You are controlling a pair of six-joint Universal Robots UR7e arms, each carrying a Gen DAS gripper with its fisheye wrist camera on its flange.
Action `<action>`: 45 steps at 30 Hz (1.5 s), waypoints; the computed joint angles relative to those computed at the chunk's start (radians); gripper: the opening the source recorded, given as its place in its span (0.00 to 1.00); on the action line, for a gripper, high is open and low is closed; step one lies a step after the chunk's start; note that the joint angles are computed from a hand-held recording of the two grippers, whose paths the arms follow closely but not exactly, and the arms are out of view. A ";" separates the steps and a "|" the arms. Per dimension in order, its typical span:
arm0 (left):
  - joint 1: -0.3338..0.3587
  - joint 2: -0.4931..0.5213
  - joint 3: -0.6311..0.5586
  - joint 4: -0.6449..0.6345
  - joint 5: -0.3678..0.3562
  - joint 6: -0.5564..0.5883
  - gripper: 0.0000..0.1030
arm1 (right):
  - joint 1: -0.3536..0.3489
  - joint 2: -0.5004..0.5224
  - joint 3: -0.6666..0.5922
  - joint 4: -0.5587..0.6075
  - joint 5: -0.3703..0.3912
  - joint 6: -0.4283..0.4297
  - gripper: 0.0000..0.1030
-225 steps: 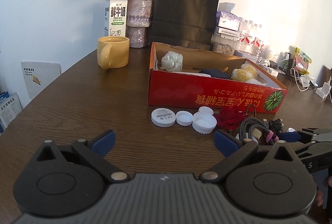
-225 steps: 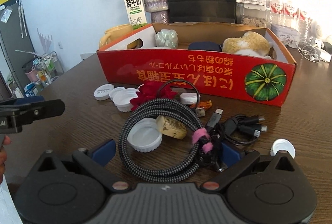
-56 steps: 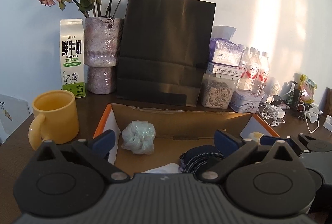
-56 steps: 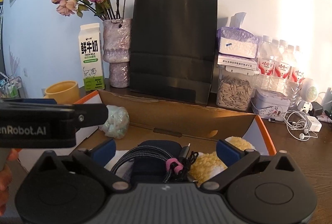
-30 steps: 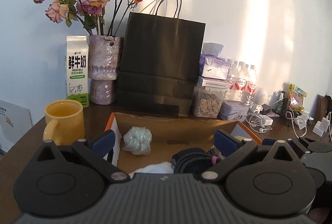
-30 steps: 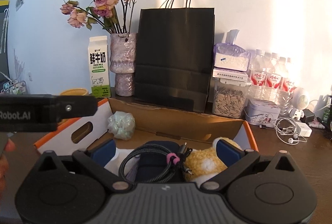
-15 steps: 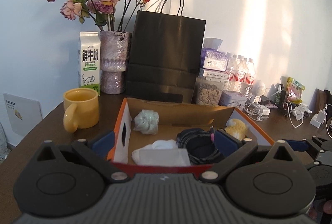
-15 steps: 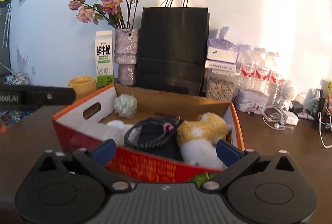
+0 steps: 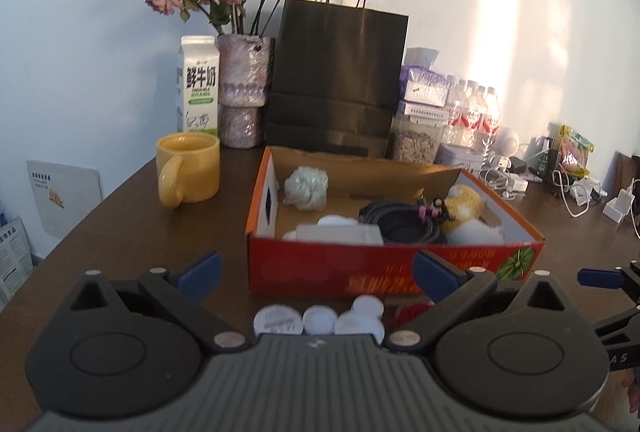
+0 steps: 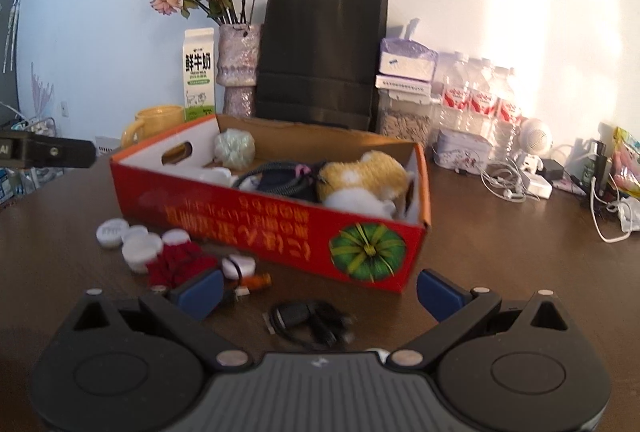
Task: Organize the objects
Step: 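Withdraw both grippers from the box toward the remaining caps, then grasp a white bottle cap with the right gripper while the left gripper grasps a round white lid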
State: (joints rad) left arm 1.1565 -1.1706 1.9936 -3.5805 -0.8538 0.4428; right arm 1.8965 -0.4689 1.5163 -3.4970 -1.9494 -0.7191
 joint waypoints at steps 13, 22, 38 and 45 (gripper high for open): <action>0.011 -0.049 0.085 0.045 0.065 -0.056 1.00 | -0.053 -0.064 0.110 -0.002 -0.034 0.007 1.00; 0.018 -0.054 0.091 0.056 0.085 -0.079 1.00 | -0.079 -0.067 0.065 0.115 -0.023 0.070 1.00; 0.026 -0.032 0.076 0.095 0.076 -0.106 1.00 | -0.089 -0.069 0.064 0.126 0.027 0.054 0.60; 0.028 -0.027 0.073 0.096 0.074 -0.109 1.00 | -0.090 -0.073 0.075 0.109 0.043 0.047 0.26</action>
State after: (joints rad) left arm 1.1843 -1.1974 2.0665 -3.4845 -0.7794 0.3334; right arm 1.8069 -0.5419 1.5917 -3.3875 -1.9061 -0.6717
